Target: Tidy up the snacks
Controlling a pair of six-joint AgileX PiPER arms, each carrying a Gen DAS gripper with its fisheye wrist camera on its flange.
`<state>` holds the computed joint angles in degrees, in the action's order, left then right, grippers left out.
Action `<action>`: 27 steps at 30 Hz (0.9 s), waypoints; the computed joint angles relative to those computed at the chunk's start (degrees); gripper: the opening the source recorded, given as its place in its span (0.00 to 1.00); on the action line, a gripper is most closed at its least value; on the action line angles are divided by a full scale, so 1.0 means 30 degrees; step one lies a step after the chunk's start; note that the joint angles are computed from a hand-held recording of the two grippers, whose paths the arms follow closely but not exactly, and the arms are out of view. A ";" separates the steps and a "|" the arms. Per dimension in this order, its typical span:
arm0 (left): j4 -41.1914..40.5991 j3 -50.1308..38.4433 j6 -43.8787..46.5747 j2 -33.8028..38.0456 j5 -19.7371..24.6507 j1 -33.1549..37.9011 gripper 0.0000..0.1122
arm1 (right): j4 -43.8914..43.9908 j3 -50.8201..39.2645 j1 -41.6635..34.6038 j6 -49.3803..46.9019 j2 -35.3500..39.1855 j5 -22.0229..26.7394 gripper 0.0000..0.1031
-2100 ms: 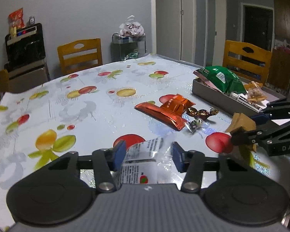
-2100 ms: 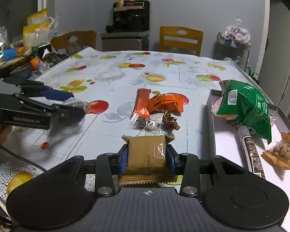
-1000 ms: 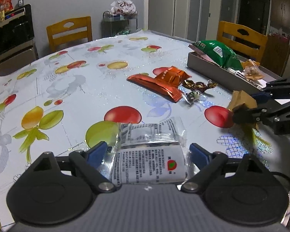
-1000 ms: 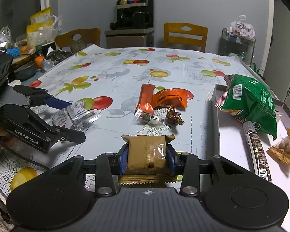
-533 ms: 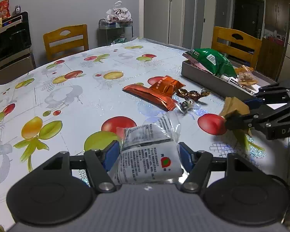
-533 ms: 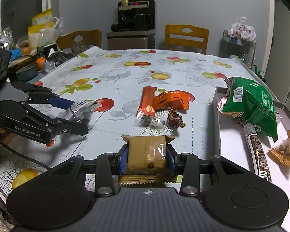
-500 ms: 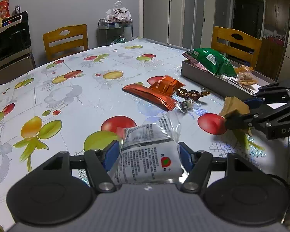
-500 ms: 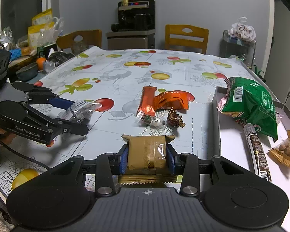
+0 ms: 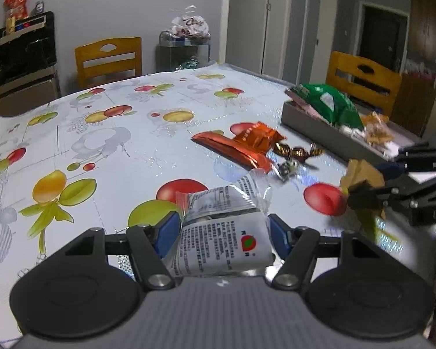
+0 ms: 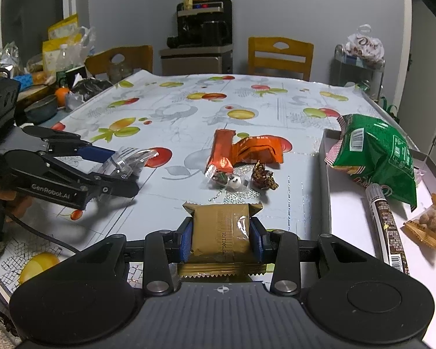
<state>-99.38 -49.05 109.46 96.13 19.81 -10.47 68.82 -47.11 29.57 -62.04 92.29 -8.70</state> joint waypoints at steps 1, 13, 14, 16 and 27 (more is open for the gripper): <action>0.0313 -0.0081 -0.0803 0.0087 0.0692 0.0425 0.55 | -0.0214 0.0071 0.0026 0.0210 -0.0068 -0.0046 0.40; 0.1080 -0.0042 -0.1848 -0.0929 0.1372 0.1016 0.37 | -0.0880 0.0248 -0.0083 0.0809 -0.0442 -0.0158 0.40; 0.0816 0.0013 -0.1581 -0.1011 0.1334 0.0975 0.31 | -0.0930 0.0275 -0.0091 0.0864 -0.0476 -0.0177 0.40; 0.1371 -0.0115 -0.1936 -0.1059 0.1509 0.1006 0.28 | -0.1032 0.0281 -0.0165 0.0952 -0.0479 -0.0118 0.40; 0.0736 -0.0824 -0.2750 -0.1040 0.0571 0.1728 0.27 | -0.1447 0.0488 -0.0323 0.1426 -0.0639 -0.0079 0.40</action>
